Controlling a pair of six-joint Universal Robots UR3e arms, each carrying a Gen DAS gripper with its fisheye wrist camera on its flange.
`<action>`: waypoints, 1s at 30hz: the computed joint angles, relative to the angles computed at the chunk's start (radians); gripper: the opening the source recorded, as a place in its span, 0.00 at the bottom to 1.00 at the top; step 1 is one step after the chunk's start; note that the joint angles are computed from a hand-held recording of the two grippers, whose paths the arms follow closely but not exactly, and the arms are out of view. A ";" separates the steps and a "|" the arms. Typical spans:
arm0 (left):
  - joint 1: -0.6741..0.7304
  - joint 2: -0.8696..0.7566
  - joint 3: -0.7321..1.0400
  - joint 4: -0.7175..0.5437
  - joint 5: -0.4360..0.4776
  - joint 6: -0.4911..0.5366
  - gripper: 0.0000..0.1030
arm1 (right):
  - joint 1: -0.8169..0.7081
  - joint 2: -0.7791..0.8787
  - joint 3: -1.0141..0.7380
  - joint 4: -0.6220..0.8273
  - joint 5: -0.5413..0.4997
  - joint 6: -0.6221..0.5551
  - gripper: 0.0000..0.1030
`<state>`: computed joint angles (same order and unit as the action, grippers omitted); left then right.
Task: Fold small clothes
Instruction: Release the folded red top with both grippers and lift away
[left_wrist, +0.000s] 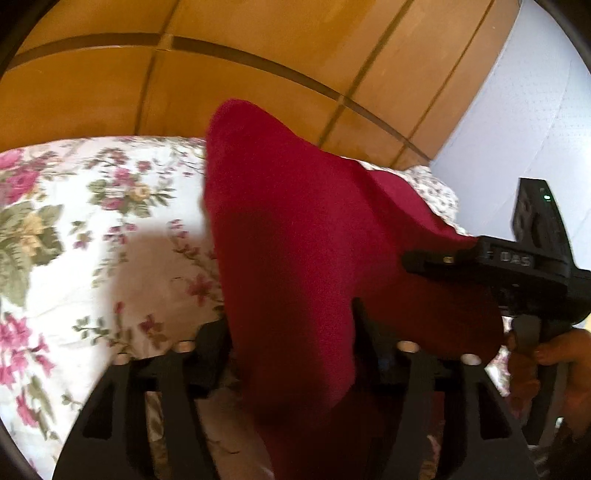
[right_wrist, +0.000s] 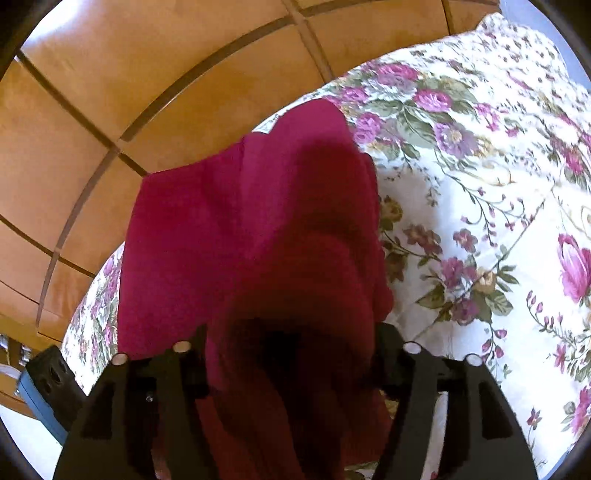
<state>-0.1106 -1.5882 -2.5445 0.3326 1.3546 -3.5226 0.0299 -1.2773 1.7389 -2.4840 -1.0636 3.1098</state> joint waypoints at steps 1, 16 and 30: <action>-0.010 -0.002 0.002 0.000 0.017 -0.011 0.70 | 0.003 -0.009 0.001 0.004 -0.019 -0.014 0.71; -0.317 0.056 0.068 -0.170 0.494 -0.165 0.95 | -0.031 -0.267 0.180 0.036 -0.157 -0.208 0.97; -0.809 0.070 0.232 -0.498 1.109 -0.376 0.96 | -0.099 -0.651 0.445 0.204 -0.154 -0.172 0.98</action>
<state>-0.9196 -1.5187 -2.3124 -0.1658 2.4639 -3.8985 -0.0691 -1.9282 2.1837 -2.2796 -1.2179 2.9382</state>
